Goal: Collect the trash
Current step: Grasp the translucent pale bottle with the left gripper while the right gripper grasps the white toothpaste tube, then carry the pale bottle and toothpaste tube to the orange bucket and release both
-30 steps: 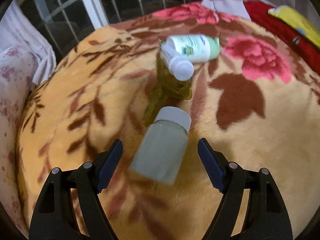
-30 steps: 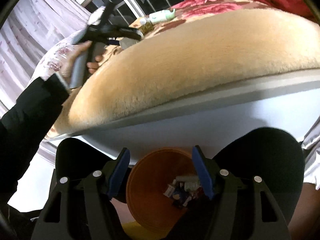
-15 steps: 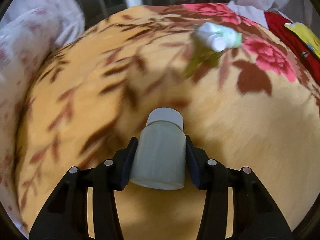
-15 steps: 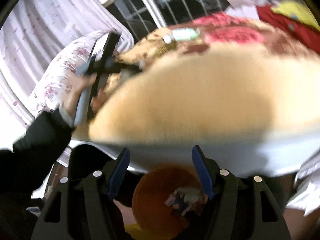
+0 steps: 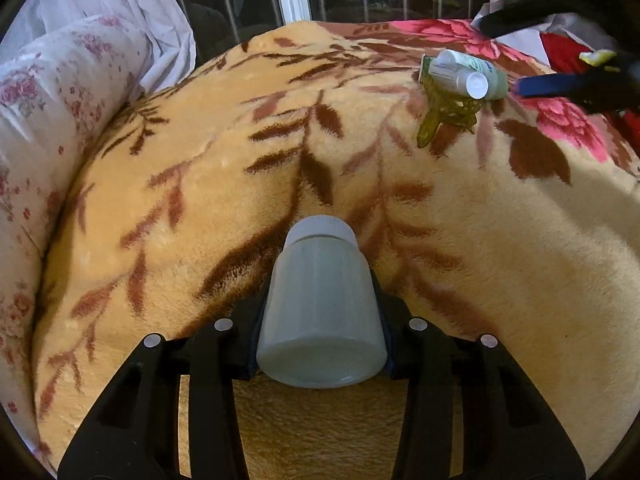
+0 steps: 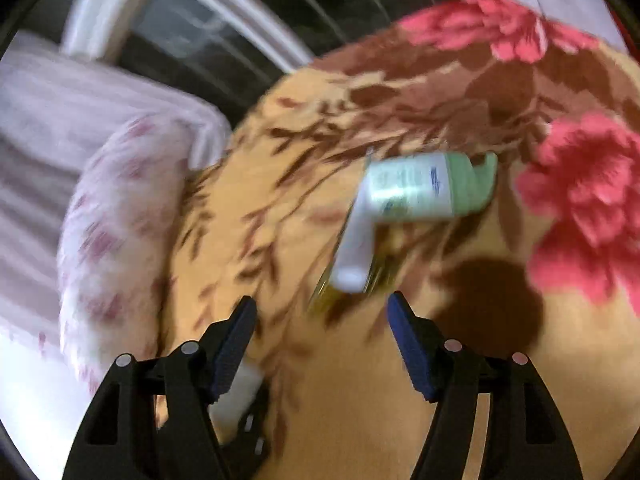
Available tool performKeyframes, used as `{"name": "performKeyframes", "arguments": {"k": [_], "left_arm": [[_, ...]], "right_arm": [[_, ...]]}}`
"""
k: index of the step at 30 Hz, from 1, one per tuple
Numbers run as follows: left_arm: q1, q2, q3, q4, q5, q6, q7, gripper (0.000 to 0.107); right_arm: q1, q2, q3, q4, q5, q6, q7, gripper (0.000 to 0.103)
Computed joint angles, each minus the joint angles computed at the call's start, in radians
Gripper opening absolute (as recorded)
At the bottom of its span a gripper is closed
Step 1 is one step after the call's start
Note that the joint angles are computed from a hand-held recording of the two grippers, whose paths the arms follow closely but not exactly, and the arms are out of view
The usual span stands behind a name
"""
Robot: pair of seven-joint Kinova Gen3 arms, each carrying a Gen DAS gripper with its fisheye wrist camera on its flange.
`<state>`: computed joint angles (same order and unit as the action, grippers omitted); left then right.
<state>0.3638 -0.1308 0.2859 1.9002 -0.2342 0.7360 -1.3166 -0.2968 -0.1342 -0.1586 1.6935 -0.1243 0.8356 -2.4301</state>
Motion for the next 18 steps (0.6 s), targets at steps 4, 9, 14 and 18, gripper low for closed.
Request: {"name": "performKeyframes", "arguments": {"k": [4, 9, 14, 18], "left_arm": [[0.000, -0.006, -0.014, 0.012, 0.025, -0.025, -0.022, 0.041], [-0.009, -0.014, -0.032, 0.016, 0.075, -0.032, -0.066, 0.041], [-0.020, -0.018, -0.032, 0.019, 0.092, -0.037, -0.080, 0.041], [-0.025, -0.018, -0.027, 0.021, 0.092, -0.039, -0.081, 0.041]], "right_arm": [[0.021, 0.110, 0.021, -0.085, 0.043, 0.072, -0.070, 0.057], [0.011, 0.177, 0.036, -0.145, 0.013, 0.125, 0.003, 0.029], [-0.012, 0.209, 0.038, -0.198, 0.052, 0.172, 0.027, 0.023], [-0.033, 0.155, 0.041, -0.179, 0.056, 0.140, 0.021, 0.021]]}}
